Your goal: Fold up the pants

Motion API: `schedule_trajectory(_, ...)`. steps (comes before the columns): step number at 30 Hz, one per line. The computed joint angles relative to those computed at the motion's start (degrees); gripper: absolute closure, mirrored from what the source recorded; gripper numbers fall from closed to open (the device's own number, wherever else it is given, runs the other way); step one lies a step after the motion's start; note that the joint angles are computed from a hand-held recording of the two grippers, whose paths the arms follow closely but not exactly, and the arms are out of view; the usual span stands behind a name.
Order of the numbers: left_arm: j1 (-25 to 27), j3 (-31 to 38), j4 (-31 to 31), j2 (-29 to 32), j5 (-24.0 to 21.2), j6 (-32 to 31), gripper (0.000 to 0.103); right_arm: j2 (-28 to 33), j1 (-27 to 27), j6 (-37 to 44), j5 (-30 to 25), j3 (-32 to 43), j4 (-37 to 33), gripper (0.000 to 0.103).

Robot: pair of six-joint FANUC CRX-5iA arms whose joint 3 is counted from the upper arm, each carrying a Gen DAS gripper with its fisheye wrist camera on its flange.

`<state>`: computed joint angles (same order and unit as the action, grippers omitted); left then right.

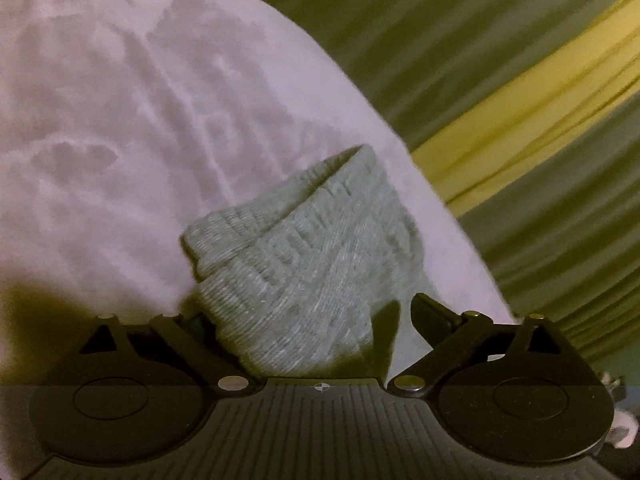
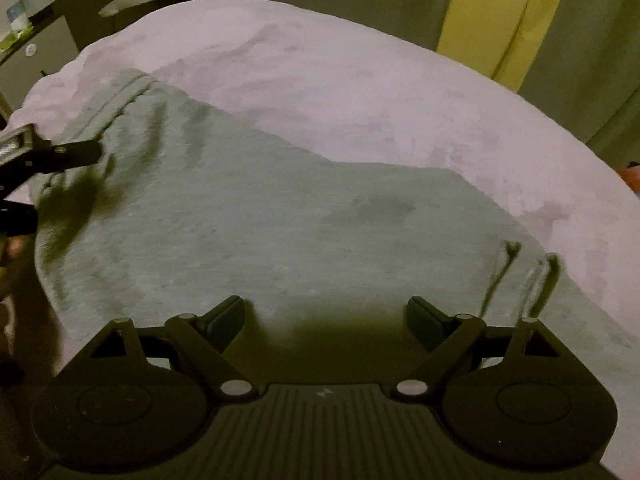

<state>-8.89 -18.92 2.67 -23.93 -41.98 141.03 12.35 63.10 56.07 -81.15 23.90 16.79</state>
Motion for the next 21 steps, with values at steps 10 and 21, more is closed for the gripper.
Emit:
schedule_trajectory(10,-3.0,5.2,-6.9,5.4,-1.4,-2.2,0.002,1.2,0.9,4.4,1.3,3.6,-0.9,0.014)
schedule_trajectory(21,-18.4,17.4,-29.2,10.4,-11.9,6.3,0.072,6.5,-3.4,5.1,-4.4,15.7,-6.7,0.014)
